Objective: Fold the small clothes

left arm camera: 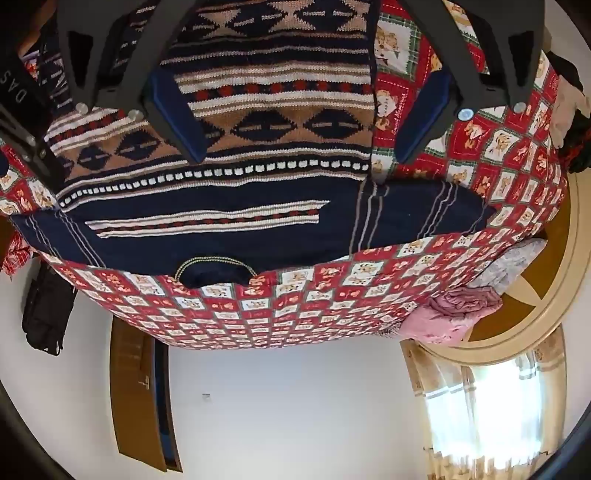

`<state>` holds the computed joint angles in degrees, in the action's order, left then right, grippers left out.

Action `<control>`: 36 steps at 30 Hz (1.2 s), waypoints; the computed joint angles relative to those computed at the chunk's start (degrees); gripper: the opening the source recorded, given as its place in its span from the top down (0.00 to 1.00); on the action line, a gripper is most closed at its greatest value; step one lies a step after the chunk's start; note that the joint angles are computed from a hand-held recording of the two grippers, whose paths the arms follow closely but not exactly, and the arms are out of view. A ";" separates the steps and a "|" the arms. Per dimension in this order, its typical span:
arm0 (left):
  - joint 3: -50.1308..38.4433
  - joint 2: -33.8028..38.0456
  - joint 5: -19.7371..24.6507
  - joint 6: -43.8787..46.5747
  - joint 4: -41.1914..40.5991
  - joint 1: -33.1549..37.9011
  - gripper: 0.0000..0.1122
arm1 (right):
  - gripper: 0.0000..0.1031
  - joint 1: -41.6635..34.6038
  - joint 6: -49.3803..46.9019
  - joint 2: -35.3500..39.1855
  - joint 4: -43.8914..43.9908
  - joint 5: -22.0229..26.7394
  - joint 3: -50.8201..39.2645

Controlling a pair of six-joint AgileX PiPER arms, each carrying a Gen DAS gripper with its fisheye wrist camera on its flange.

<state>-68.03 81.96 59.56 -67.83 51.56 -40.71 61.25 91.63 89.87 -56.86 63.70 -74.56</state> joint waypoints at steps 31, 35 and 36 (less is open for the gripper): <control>2.48 -0.80 -2.33 -3.59 0.37 0.03 0.08 | 0.01 0.84 -0.40 0.63 -0.58 1.86 -0.47; 2.46 -0.80 -2.42 -3.49 0.30 0.09 0.08 | 0.01 0.87 -0.30 0.79 -0.74 1.97 -0.56; 2.43 -0.76 -2.40 -3.46 0.29 0.10 0.08 | 0.01 0.83 -0.37 0.74 -0.68 1.89 -0.52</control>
<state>-65.60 81.20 57.16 -71.30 51.85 -40.61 62.09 91.26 90.61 -57.54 65.60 -75.09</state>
